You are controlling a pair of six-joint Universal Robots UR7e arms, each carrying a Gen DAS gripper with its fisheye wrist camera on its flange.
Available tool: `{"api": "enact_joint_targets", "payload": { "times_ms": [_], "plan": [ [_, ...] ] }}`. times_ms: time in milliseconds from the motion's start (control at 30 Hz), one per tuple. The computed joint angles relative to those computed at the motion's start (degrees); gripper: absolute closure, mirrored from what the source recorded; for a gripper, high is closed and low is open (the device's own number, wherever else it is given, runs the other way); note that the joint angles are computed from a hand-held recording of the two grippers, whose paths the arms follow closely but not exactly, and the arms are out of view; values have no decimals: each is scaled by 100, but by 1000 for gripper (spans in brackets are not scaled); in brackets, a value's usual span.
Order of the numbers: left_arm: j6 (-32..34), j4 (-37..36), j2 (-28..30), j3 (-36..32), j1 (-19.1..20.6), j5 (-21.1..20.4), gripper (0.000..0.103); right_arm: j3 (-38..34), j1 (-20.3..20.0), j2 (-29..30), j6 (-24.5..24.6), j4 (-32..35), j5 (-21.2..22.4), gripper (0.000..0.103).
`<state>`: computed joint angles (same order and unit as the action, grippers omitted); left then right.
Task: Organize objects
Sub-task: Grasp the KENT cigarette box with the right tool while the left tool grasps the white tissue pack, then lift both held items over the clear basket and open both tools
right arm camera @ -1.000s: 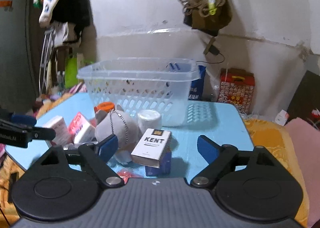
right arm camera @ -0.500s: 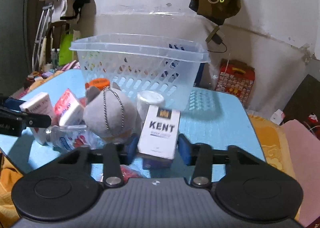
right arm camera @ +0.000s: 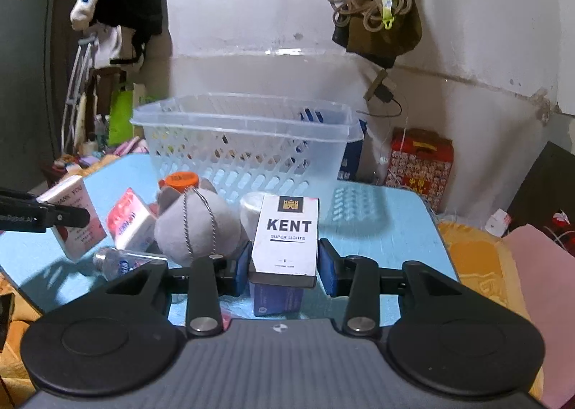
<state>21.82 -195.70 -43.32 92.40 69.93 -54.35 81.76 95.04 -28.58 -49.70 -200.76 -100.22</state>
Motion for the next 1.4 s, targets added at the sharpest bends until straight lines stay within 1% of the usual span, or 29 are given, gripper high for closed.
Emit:
{"api": "enact_joint_targets", "payload": {
  "times_ms": [133, 300, 400, 500, 567, 633, 667, 700, 733, 767, 800, 833, 900, 967, 1000, 1033, 1067, 1100, 1133, 1167, 1200, 1267, 1300, 1333, 1367, 1400],
  "plan": [
    [145, -332, -62, 147, -14, -110, 72, 136, -23, -110, 73, -95, 129, 60],
    [346, -771, -118, 285, -44, -263, 72, 212, 9, -158, 27, -248, 196, 60],
    [244, -926, -227, 345, -47, -488, 72, 219, 39, -211, 35, -319, 389, 60],
    [70, -944, -298, 217, -99, -745, 72, -108, 142, -143, 32, -148, 482, 60],
    [62, -811, -231, -83, -147, -912, 72, -571, 239, 14, -3, 98, 528, 60],
    [39, -562, -72, -555, -184, -1065, 72, -1196, 303, 234, -10, 551, 643, 60],
    [-51, -392, 65, -895, -181, -1168, 72, -1588, 314, 411, -35, 732, 709, 60],
    [-138, -213, 209, -1230, -168, -1257, 72, -2058, 334, 644, -128, 918, 669, 60],
    [-204, 44, 399, -1646, -149, -1322, 72, -2635, 363, 945, -151, 1128, 475, 60],
    [-249, 300, 639, -2119, -121, -1350, 72, -3202, 359, 1204, -38, 1529, 350, 60],
    [-262, 499, 909, -2599, -93, -1309, 72, -3574, 329, 1346, 101, 1952, 326, 60],
    [-285, 737, 1145, -3031, -62, -1225, 72, -4108, 295, 1583, 270, 2394, 318, 60],
    [-411, 1149, 1488, -3665, 28, -1199, 72, -5012, 262, 2043, 312, 2886, 193, 60],
    [-513, 1498, 1782, -4188, 123, -1176, 71, -5623, 237, 2352, 241, 3243, 191, 60],
    [-525, 1605, 1879, -4343, 161, -1172, 70, -5883, 221, 2486, 232, 3367, 247, 59],
    [-487, 1626, 1939, -4417, 189, -1188, 70, -6007, 202, 2550, 233, 3421, 366, 52],
    [-404, 1545, 1973, -4423, 205, -1188, 62, -5892, 186, 2505, 246, 3292, 511, 23],
    [-331, 1419, 1990, -4428, 193, -1148, 54, -5627, 181, 2387, 264, 3070, 614, 8],
    [-227, 1177, 2005, -4389, 167, -1050, 24, -5339, 172, 2277, 249, 2770, 745, 0],
    [-93, 855, 2000, -4300, 146, -999, 0, -4883, 161, 2096, 188, 2311, 901, 0],
    [41, 553, 1920, -4100, 144, -1112, 0, -4518, 175, 1922, 147, 2033, 929, 0],
    [74, 411, 1650, -3659, 144, -1373, 0, -3752, 204, 1545, 139, 1556, 921, 0],
    [55, 401, 1510, -3437, 133, -1436, 0, -3290, 200, 1329, 200, 1254, 959, 0],
    [72, 380, 1351, -3156, 110, -1458, 0, -2830, 189, 1103, 249, 1049, 991, 0],
    [123, 315, 1209, -2868, 84, -1453, 0, -2372, 191, 853, 222, 1002, 933, 0],
    [185, 248, 1050, -2516, 54, -1410, 0, -1818, 154, 598, 263, 770, 971, 0]
  ]
}}
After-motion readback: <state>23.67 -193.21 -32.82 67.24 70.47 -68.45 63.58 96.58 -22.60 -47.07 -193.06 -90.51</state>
